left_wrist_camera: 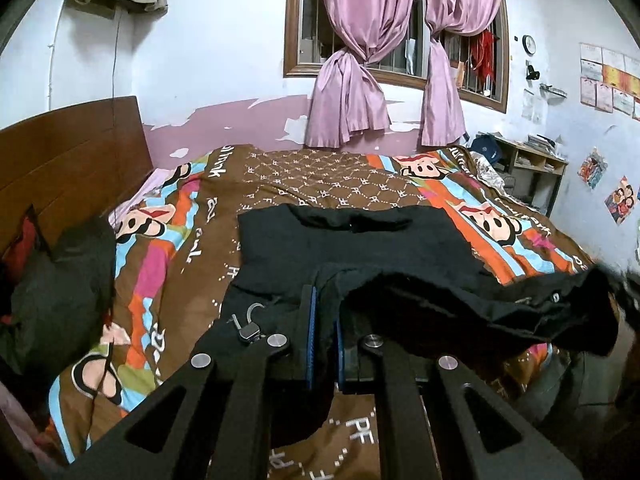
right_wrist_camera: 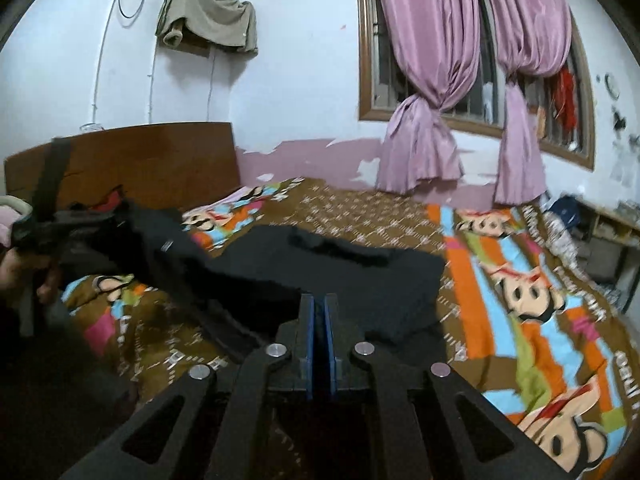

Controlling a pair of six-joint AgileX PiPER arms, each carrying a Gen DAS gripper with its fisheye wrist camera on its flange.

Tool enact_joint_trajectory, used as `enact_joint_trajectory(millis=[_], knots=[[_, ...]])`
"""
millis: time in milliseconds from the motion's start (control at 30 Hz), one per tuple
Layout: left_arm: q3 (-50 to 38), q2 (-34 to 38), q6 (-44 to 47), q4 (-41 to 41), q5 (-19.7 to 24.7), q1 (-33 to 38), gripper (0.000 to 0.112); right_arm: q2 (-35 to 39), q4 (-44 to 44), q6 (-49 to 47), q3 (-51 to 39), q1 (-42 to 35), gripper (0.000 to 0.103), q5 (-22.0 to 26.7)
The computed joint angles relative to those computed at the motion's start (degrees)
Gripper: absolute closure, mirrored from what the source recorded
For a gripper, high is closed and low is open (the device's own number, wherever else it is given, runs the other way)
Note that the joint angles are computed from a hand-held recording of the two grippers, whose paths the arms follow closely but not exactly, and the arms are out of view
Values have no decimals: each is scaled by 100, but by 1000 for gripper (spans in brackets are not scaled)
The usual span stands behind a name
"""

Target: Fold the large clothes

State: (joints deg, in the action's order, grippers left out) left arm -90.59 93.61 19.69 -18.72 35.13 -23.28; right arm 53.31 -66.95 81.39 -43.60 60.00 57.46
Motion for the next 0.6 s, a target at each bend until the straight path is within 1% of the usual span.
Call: enact_joint_trajectory(millis=[33, 67, 100, 133, 200, 233, 300, 367, 467, 500, 533, 567, 600], knots=[[-131, 91, -15, 17, 45, -6, 106, -49, 71, 12, 67, -19, 80, -117], [-405, 263, -43, 65, 152, -26, 106, -78, 153, 6, 126, -37, 72, -216], [-607, 390, -41, 106, 212, -44, 106, -96, 231, -7, 189, -24, 58, -292], [-580, 379, -32, 151, 176, -75, 106, -97, 283, -17, 251, 22, 53, -369], [-840, 547, -71, 311, 203, -175, 106, -24, 412, -156, 281, 85, 51, -507], [-959, 628, -44, 325, 236, -190, 106, 35, 474, -230, 258, 137, 45, -525], [-1248, 814, -54, 383, 320, -240, 106, 212, 621, -467, 208, 204, 36, -592], [-1471, 959, -15, 335, 405, -229, 106, 515, 610, -557, 143, 313, 36, -427], [-1726, 1121, 38, 198, 542, -183, 106, 1302, 508, -458, -118, 554, 36, 411], [-1756, 1138, 35, 203, 549, -187, 106, 1510, 470, -389, -173, 578, 38, 656], [-1716, 1113, 48, 201, 511, -183, 106, 1665, 407, -250, -197, 606, 50, 884], [-1559, 1031, 111, 170, 402, -168, 106, 1705, 344, -114, -165, 598, 56, 979], [-1404, 938, 107, 225, 283, -183, 106, 1646, 277, 87, -99, 606, 67, 1017]])
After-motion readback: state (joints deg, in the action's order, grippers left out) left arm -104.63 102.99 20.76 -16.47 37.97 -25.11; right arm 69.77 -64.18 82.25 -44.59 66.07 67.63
